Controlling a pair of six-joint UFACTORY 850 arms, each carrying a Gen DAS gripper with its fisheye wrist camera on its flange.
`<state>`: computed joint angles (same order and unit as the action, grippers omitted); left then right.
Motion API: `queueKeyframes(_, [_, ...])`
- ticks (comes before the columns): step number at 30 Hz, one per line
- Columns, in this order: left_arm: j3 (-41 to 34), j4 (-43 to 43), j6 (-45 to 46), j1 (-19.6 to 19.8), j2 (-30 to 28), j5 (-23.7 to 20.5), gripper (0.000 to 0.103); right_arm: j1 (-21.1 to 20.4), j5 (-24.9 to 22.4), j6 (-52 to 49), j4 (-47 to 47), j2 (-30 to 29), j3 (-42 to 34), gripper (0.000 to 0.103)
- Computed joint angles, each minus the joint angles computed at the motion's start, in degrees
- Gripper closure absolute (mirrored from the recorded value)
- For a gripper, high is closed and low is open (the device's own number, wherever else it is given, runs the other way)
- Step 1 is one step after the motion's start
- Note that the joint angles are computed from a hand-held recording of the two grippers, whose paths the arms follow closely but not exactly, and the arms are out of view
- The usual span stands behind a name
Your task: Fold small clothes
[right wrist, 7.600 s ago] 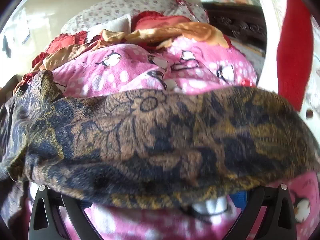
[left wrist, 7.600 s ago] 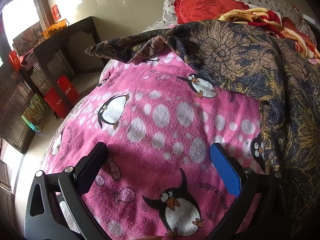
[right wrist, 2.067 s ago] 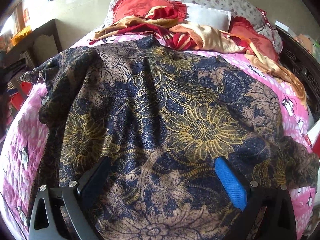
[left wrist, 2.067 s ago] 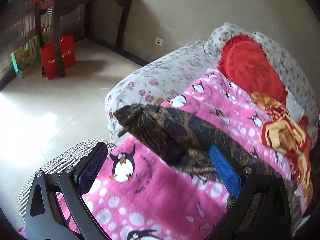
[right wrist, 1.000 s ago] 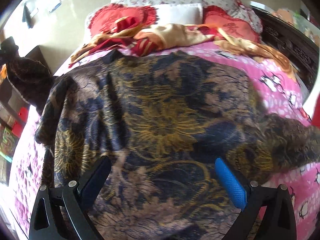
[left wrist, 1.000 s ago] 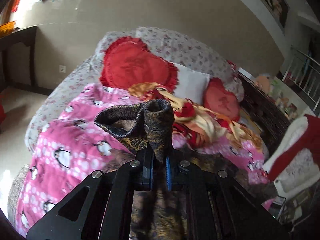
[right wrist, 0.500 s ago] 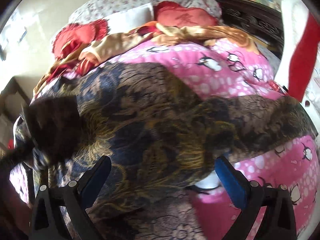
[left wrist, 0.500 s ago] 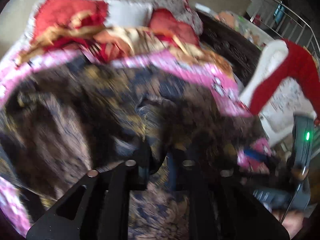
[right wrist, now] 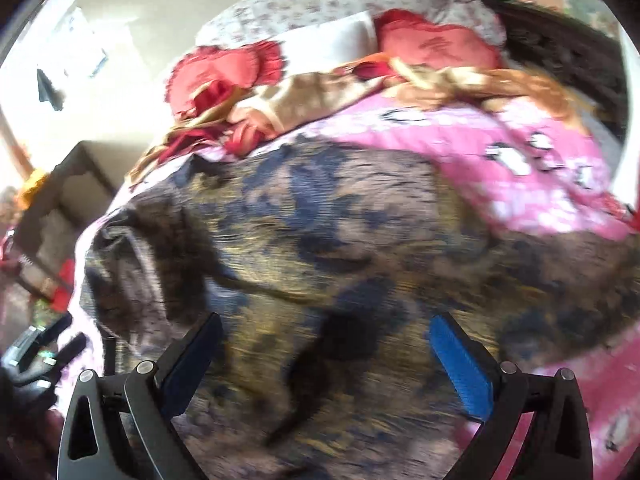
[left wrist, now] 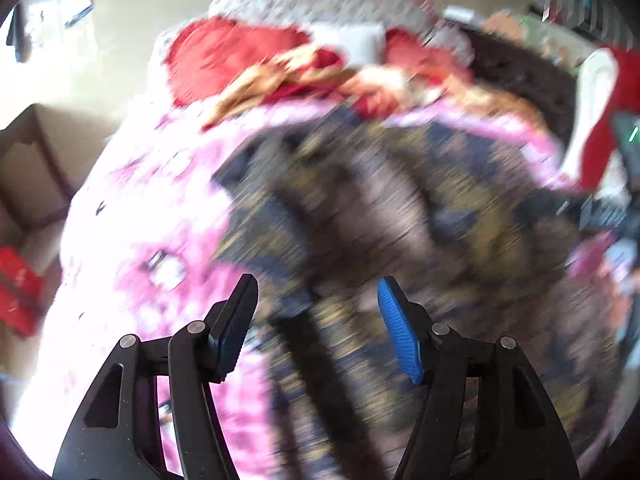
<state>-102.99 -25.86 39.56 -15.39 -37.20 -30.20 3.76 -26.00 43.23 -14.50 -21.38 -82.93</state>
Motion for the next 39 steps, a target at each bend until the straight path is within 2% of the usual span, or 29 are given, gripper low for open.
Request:
queueKeyframes(2, [0.2, 8.4, -7.8, 0.0, -0.9, 0.5, 0.04, 0.6, -2.5, 0.5, -1.0, -1.8, -2.1, 0.0])
queueKeyframes(4, [0.7, 13.4, -13.0, 0.2, -1.5, 1.7, 0.04, 1.1, -5.0, -0.2, -1.4, -3.5, -3.7, 0.006])
queueKeyframes(6, [0.9, 17.3, -17.3, 0.2, -2.1, 2.7, 0.04, 1.2, -6.7, -4.1, 2.3, -4.9, -4.6, 0.028])
queueKeyframes(7, [0.4, 18.6, -19.0, 0.1, -2.7, 2.5, 0.04, 1.0, -7.5, -5.9, 3.9, -5.6, -5.1, 0.032])
queueKeyframes(10, [-0.2, 19.3, -21.8, 0.1, -3.7, 2.2, 0.04, 1.7, -7.7, -3.5, -0.5, -6.6, -5.2, 0.069])
queueKeyframes(11, [0.1, 19.0, -22.0, 0.3, -3.5, 2.2, 0.04, 1.7, -6.7, -4.4, 0.1, -6.2, -4.9, 0.096])
queueKeyframes(12, [0.6, 18.0, -22.2, 0.5, -3.3, 2.4, 0.04, 1.4, -5.6, -6.6, 2.7, -5.6, -4.7, 0.098])
queueKeyframes(15, [2.0, 14.9, -21.3, 1.1, -2.5, 2.7, 0.04, 1.4, -2.2, -7.6, 1.1, -2.2, -4.5, 0.099])
queueKeyframes(18, [2.7, 12.2, -19.8, 1.4, -2.0, 3.1, 0.04, 1.4, 0.3, -12.0, 3.3, 1.1, -6.7, 0.099])
queueKeyframes(23, [1.5, 7.8, -17.4, 1.6, -2.3, 2.0, 0.04, 1.6, -0.5, -14.1, 1.7, 2.2, -15.8, 0.099])
queueKeyframes(28, [0.7, -1.4, -10.9, 1.7, -2.4, -0.3, 0.04, 2.5, -2.1, -9.4, -6.1, 2.1, -22.5, 0.101])
queueKeyframes(30, [-1.0, 0.1, -13.0, 1.3, -3.4, -1.9, 0.04, 2.6, -2.5, -8.9, -7.5, 2.1, -24.2, 0.101])
queueKeyframes(33, [-4.4, 9.7, -22.5, -0.1, -5.6, -2.9, 0.04, 3.2, -3.5, -4.9, -14.0, 1.7, -26.5, 0.101])
queueKeyframes(35, [-5.2, 9.5, -23.3, 0.0, -6.0, -3.6, 0.04, 2.9, -5.1, -7.5, -12.1, 1.6, -27.3, 0.101])
queueKeyframes(36, [-4.8, 8.1, -22.5, 0.2, -5.8, -3.5, 0.04, 2.7, -7.7, -9.9, -9.9, 0.6, -28.4, 0.101])
queueKeyframes(37, [-4.6, 7.3, -21.8, 0.3, -5.6, -3.5, 0.04, 2.5, -9.4, -9.9, -10.1, 0.1, -28.4, 0.098])
queueKeyframes(38, [-4.3, 6.9, -21.4, 0.4, -5.6, -3.4, 0.04, 2.5, -10.3, -7.6, -12.4, -0.1, -27.0, 0.086])
queueKeyframes(39, [-4.1, 7.0, -21.2, 0.4, -5.4, -3.6, 0.04, 2.3, -10.6, -6.4, -13.3, 0.0, -25.3, 0.053])
